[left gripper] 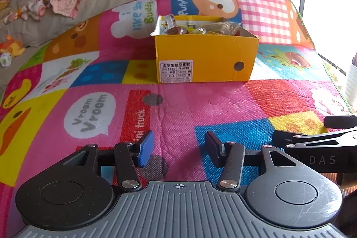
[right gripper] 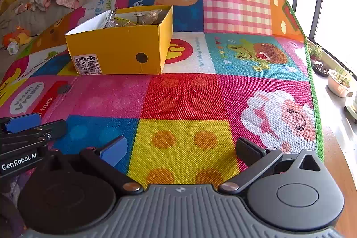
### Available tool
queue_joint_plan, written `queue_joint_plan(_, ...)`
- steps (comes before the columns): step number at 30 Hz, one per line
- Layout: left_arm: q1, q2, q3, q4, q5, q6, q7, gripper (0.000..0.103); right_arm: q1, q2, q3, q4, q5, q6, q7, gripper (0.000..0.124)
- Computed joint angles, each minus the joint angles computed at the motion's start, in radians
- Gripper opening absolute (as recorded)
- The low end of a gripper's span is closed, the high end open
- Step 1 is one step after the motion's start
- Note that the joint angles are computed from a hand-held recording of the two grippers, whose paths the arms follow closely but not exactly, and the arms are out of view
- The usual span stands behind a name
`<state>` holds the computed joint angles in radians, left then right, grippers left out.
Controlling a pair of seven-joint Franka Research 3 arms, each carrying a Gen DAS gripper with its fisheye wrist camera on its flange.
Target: Organize objects
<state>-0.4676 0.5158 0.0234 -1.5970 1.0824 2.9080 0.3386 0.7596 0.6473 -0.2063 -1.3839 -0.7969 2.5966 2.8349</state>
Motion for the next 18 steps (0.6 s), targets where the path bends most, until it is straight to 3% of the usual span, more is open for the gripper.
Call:
queue_joint_plan(7, -0.002, -0.003, 0.002, -0.004, 0.000, 0.005, -0.015, 0.055, -0.010, 0.058, -0.001, 0.084, 0.052, 0.001, -0.063, 0.103)
queue_joint_plan(18, 0.001, -0.004, 0.001, -0.006, -0.001, 0.007, -0.011, 0.056, 0.008, 0.024, -0.037, 0.008, 0.018, 0.085, -0.027, 0.103)
